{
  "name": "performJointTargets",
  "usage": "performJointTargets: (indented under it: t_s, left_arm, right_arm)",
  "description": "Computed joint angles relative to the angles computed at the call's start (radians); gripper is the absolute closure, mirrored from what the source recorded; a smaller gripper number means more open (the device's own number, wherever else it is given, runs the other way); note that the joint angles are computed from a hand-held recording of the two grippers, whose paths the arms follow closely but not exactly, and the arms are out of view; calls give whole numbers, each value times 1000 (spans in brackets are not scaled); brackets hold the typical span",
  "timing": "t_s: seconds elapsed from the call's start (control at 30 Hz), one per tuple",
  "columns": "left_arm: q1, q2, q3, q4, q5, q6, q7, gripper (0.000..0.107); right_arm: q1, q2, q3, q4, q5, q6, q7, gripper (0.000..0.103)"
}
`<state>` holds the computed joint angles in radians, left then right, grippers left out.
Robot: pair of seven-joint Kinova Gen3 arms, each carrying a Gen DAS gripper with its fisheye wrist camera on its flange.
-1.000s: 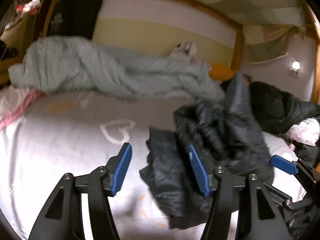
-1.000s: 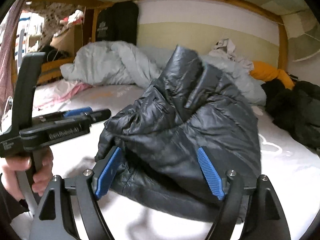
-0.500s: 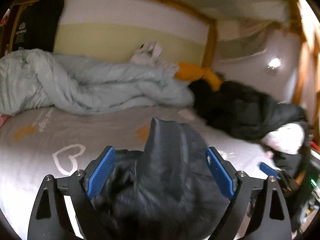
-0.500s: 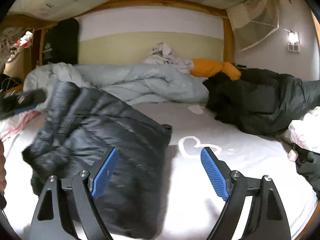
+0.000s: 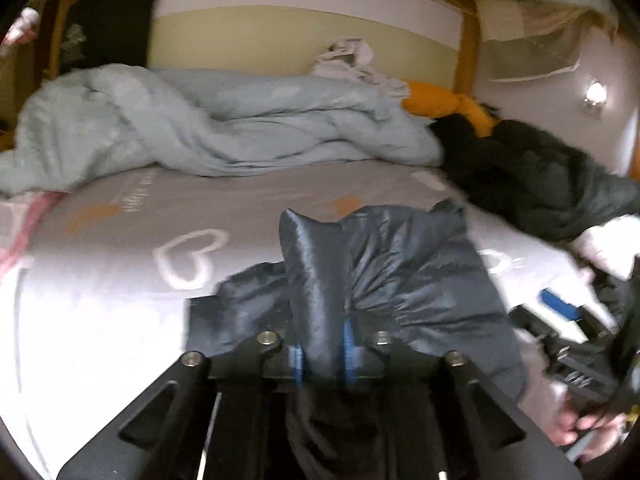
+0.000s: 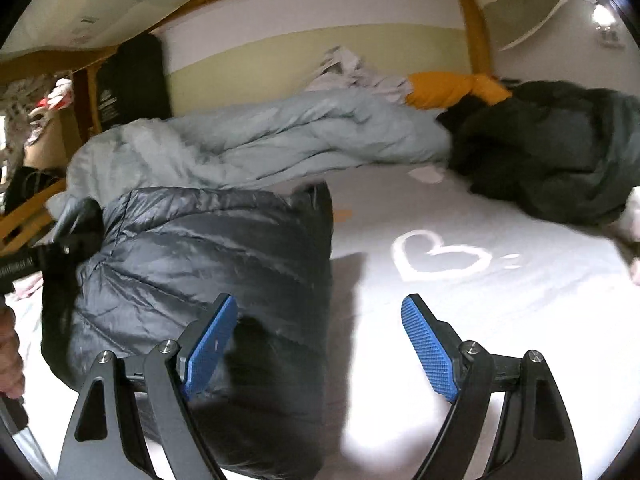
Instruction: Fold large clothes
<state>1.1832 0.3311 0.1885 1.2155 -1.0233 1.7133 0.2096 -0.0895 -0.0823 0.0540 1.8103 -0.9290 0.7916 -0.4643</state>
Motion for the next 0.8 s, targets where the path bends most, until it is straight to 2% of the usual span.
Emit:
performJointTargets:
  t_s: [0.03, 0.07, 0.1, 0.17, 0.3, 0.4, 0.57, 0.8]
  left_arm:
    - [13, 15, -12, -2, 6, 38, 6, 72]
    - [11, 19, -9, 8, 12, 59, 20, 55]
    - [11, 16, -11, 30, 18, 65, 40, 50]
    - [-6, 3, -6, 78, 38, 44, 73, 46]
    - [-41, 3, 3, 132, 67, 27, 115, 31]
    - [-57, -17, 14, 208, 87, -16, 191, 23]
    - [-102, -73, 48, 354, 98, -149, 333, 20]
    - [-145, -92, 78, 429, 93, -240, 393, 20]
  right_arm:
    - [-5, 0, -8, 4, 12, -8, 1, 17]
    - [-10, -3, -14, 11, 20, -18, 6, 17]
    - [-18, -9, -22, 24, 30, -40, 9, 17]
    - [-31, -15, -21, 40, 31, -56, 22, 17]
    - [-42, -16, -12, 49, 24, -60, 29, 17]
    - [-46, -12, -13, 47, 32, -65, 24, 17]
    - [-47, 4, -19, 43, 42, -58, 6, 17]
    - [-50, 14, -36, 50, 51, -81, 1, 16]
